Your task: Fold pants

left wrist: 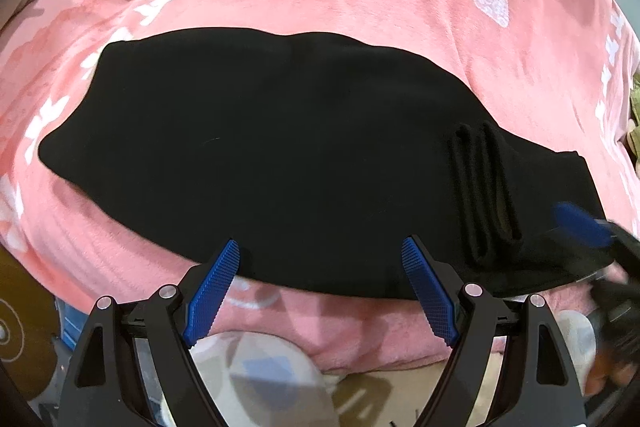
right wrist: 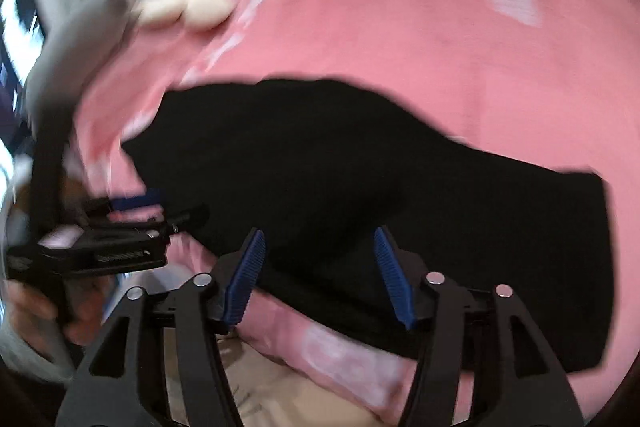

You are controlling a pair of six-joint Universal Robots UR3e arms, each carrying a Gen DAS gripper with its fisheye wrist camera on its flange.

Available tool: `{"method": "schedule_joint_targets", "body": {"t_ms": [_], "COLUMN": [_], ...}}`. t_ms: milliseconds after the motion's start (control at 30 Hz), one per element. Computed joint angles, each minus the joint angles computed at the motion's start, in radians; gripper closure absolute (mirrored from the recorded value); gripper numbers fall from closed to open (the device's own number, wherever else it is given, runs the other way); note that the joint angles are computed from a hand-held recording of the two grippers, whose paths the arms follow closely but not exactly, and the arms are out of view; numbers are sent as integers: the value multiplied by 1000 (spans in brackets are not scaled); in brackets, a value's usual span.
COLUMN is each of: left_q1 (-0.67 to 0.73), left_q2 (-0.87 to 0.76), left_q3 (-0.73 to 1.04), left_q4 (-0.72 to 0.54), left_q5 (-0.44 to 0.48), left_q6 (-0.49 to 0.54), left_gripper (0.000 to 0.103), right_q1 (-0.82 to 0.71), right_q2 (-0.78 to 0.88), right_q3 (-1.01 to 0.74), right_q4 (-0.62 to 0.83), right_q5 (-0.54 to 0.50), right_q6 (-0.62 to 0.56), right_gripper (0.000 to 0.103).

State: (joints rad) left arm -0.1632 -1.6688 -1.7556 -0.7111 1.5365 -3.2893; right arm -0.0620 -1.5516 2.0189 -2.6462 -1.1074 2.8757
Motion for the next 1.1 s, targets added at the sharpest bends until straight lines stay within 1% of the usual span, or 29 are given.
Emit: {"method": "schedule_joint_targets", "body": {"t_ms": [33,67,100,133,167,200,233,333,400,467,500,533,567,633,667,700,767,833,867,900,1000,1033,1100], "left_q1": [7,22,35,50,65,79,89,114,124,128,131,135,143,165,180,201,288,413,510,587,728,755,749], "left_q2": [9,21,31,39,47,52,55,50,42,35,36,39,48,69,82,96,147,188,200,188,97,61,-17], "left_q3": [-7,-18,-26,-36,-47,-54,-60,-68,-70,-67,-68,-70,-79,-105,-123,-138,-188,-236,-265,-278,-271,-269,-215], "left_q4": [-2,-2,-2,1,5,7,10,17,22,23,23,21,22,32,42,49,71,85,96,108,162,197,222], "left_q5": [1,-2,-3,-8,-17,-26,-32,-49,-60,-64,-66,-66,-68,-68,-74,-89,-170,-298,-398,-478,-618,-655,-624], "left_q6": [6,19,26,32,36,40,42,47,46,42,43,45,49,55,54,52,50,36,19,-3,-111,-144,-190], "left_gripper": [22,22,21,20,20,20,20,20,20,20,20,20,20,20,20,20,20,17,17,17,17,17,17], "right_q1": [76,115,146,171,169,148,130,139,157,200,220,225,226,210,196,184,168,147,131,120,99,91,76], "right_q2": [81,130,182,209,212,197,169,175,227,338,365,351,332,281,254,220,154,95,65,46,6,-2,-5], "right_q3": [-46,-69,-87,-105,-121,-143,-141,-195,-242,-322,-315,-288,-288,-256,-234,-210,-159,-121,-97,-75,-26,-14,4], "right_q4": [-44,-72,-113,-141,-134,-101,-101,-130,-115,-51,-111,-148,-133,-138,-143,-148,-168,-155,-151,-152,-155,-151,-148], "right_q5": [-74,-114,-161,-194,-193,-151,-120,-102,-94,-128,-152,-146,-142,-119,-94,-87,-103,-112,-110,-106,-120,-120,-111], "right_q6": [20,36,55,77,92,122,150,187,199,184,200,208,217,243,247,249,258,256,257,255,262,268,285], "right_gripper": [42,45,57,63,84,87,87,87,85,81,73,69,64,63,58,50,41,41,40,38,34,34,33]}}
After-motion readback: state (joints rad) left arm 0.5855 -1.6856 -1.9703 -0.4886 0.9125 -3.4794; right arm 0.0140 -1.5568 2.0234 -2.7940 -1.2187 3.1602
